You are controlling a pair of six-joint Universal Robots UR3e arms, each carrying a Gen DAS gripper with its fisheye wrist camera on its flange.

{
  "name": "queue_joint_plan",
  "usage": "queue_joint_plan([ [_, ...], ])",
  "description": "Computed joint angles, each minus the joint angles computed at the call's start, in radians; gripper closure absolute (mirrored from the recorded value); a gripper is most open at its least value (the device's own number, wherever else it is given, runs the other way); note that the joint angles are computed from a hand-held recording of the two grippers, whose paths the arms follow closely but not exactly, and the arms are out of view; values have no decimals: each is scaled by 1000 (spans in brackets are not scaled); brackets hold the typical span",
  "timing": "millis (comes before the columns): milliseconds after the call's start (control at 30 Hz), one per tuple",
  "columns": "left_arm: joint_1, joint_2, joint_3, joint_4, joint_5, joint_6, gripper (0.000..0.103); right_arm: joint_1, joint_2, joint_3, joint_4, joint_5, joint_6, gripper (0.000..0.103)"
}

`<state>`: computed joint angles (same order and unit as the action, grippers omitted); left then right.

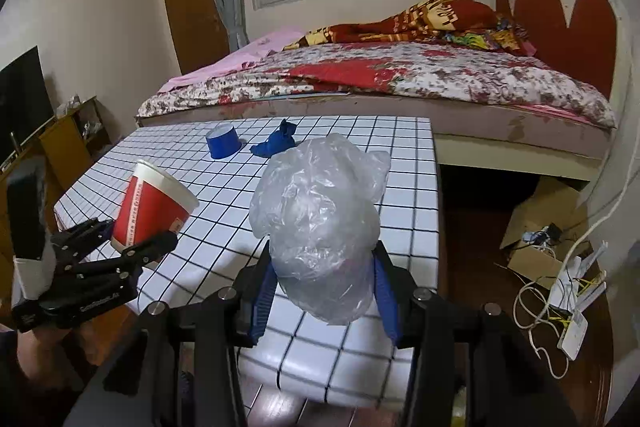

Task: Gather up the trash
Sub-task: 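Carry the paper cup and clear bag with both grippers toward the bin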

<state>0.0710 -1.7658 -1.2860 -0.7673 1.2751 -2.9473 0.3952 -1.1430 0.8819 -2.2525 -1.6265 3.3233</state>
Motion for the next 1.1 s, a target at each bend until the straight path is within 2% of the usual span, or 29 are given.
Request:
queue_joint_plan([
  [467, -151, 68, -120, 59, 35, -23, 46, -85, -403, 609, -224, -22, 51, 56],
  [733, -245, 40, -119, 64, 59, -55, 46, -155, -544, 782, -248, -4, 51, 56],
  [1100, -367, 3, -111, 73, 81, -71, 46, -289, -751, 975, -178, 34, 22, 56],
])
